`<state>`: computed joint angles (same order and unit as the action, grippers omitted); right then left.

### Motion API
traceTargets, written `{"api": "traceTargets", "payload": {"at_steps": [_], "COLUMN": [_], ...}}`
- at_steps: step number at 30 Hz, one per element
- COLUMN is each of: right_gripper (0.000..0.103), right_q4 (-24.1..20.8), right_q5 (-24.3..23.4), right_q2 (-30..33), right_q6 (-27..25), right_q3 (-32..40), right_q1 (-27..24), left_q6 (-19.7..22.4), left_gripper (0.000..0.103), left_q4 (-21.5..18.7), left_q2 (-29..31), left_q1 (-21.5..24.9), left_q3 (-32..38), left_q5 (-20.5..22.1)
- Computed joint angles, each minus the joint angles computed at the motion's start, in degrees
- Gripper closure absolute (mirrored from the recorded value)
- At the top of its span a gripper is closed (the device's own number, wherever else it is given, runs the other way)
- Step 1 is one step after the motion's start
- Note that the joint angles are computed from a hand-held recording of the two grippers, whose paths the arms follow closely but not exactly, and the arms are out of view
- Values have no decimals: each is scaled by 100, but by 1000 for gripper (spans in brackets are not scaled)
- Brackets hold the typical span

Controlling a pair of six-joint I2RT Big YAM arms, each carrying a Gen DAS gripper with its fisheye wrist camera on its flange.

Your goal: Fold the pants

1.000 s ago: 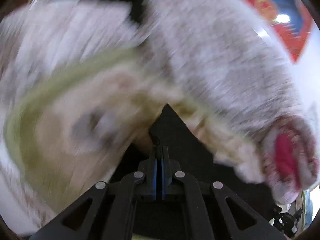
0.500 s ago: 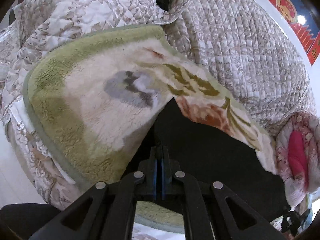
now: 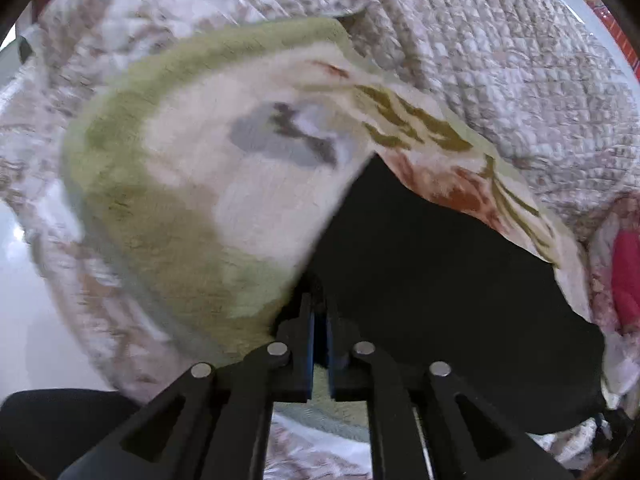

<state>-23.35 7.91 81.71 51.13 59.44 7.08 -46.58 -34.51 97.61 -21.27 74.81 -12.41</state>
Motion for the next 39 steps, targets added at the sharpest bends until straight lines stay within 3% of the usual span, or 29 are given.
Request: {"api": "traceTargets", "payload": {"at_steps": [3,4,6,9,14,16,18,20,23,25,27,29,30,31,32,36,39], "right_gripper": [81,81,81,81,81,81,81,81,85,84,82,82,82,83,84,82,81], "right_q4": [85,203,467,441,55,-16,-297,-391,107,381,669,548,437,406,474,473,532], "right_q5": [712,668,110,-565,-876,-1240,-1044,-830,-1181,-1050,-683,-380,-519,-863,-904,-397,-453], "right_q2": [-192,-184,43,628,1420,1668,1904,2109,2084,1902,1729,1798,1896,1996,2017,1817,1634], "right_q6": [-555,-775,-1428,-1949,-2305,-2548,-2754,-2757,-2272,-2272,-2438,-2395,-2220,-1953,-1850,-2201,-2510], "right_q3": [26,46,248,757,1597,1898,2185,2333,2069,1852,1663,1724,1790,1829,1817,1732,1517], "right_q1": [207,242,322,402,366,279,258,156,-33,14,87,56,-35,-149,-176,42,259], "left_q6": [-71,-26,206,634,1351,1520,1634,1610,1322,990,899,955,944,883,807,873,960], "left_gripper": [94,94,94,94,94,94,94,94,94,94,94,91,91,91,91,91,91], "left_q4": [-76,-57,218,589,825,691,555,213,-238,125,86,224,151,135,200,97,271], "left_q2": [-210,-265,-302,-83,723,1023,1376,1722,2061,1902,1762,1638,1669,1722,1741,1749,1525], "left_q1": [-60,-98,-168,-261,-366,-400,-373,-314,-187,-78,-93,-118,-99,-46,-6,-82,-171], "left_q3": [-50,-28,43,369,1309,1711,2122,2499,2698,2362,2252,2059,2082,2099,2078,2175,1917], "left_q5": [-530,-732,-894,-538,205,250,255,158,-91,128,-117,-441,-514,-375,-209,-388,-260]}}
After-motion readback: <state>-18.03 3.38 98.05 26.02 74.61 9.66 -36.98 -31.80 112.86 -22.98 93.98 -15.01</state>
